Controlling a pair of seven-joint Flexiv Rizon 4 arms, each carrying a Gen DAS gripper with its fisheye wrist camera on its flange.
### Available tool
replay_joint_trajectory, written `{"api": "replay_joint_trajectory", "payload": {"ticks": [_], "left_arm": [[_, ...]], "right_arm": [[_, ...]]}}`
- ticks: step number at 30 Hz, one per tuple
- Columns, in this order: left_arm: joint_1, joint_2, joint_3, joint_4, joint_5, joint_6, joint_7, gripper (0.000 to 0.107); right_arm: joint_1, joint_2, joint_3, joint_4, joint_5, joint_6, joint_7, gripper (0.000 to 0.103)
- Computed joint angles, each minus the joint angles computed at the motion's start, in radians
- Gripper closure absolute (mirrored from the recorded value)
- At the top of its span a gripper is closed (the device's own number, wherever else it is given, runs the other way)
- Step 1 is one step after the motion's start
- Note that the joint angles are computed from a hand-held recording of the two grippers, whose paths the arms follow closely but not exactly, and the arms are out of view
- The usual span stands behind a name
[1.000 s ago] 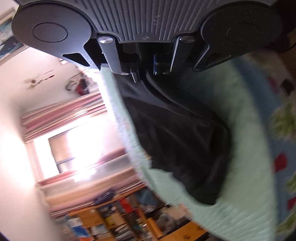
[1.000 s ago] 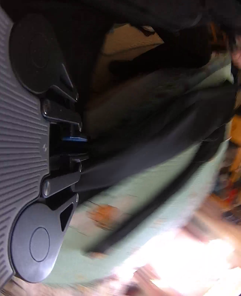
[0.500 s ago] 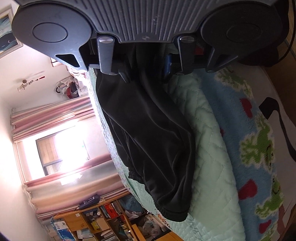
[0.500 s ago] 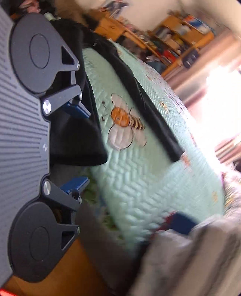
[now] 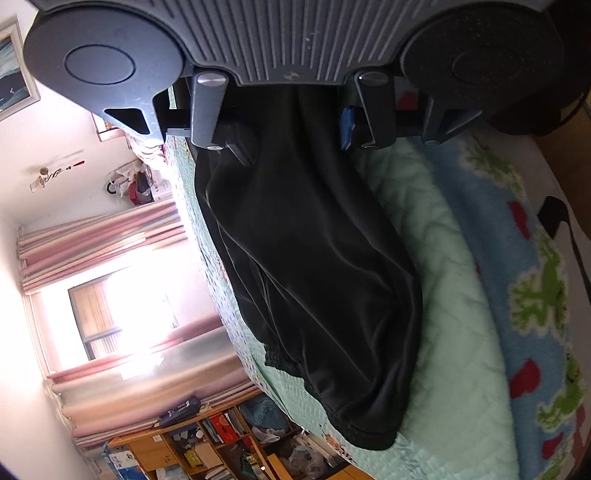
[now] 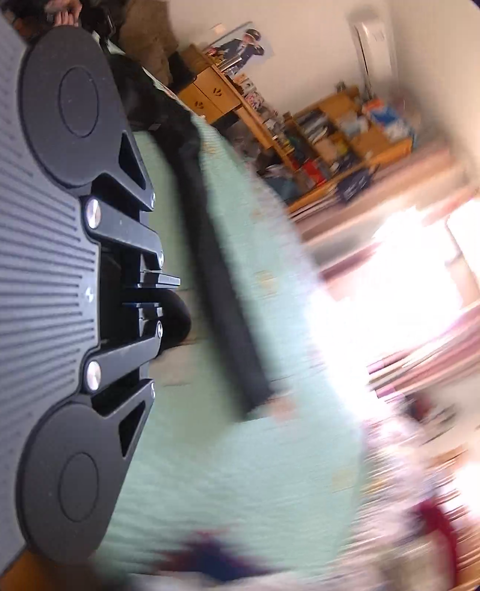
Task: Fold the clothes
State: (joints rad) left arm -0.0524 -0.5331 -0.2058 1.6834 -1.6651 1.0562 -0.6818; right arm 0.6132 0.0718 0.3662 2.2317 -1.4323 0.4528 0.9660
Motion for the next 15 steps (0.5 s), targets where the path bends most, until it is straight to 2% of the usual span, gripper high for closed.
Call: {"api": "replay_joint_trajectory", "payload": {"ticks": [4,7,8,9,10,12,15], "left_arm": [[-0.018,0.004,-0.009,0.000,-0.008,0.005,0.019,0.057],[-0.032,-0.008,-0.010,-0.005,0.002,0.015,0.022,0.056],[-0.035,-0.017,-0.011,-0.010,0.016,0.018,0.009,0.056],[-0.037,-0.027,-0.013,-0.016,0.033,0.021,-0.009,0.056],[-0.035,-0.029,-0.014,-0.015,0.046,0.019,-0.014,0.056],[-0.031,-0.028,-0.018,-0.009,0.069,0.013,-0.016,0.056],[-0.016,-0.014,-0.020,0.008,0.081,-0.007,0.000,0.056]], "right_arm": [[-0.050,0.085,-0.019,-0.040,-0.044,-0.023,-0.200,0.095],[-0.098,0.109,-0.026,-0.030,0.035,-0.004,-0.242,0.086],[-0.114,0.108,-0.031,-0.012,0.076,0.011,-0.229,0.076],[-0.128,0.099,-0.038,0.011,0.137,0.034,-0.206,0.058],[-0.139,0.085,-0.041,0.034,0.209,0.054,-0.174,0.054],[-0.134,0.030,-0.020,0.054,0.342,0.008,-0.063,0.057],[-0.058,-0.045,0.029,0.037,0.313,-0.178,0.160,0.057]]}}
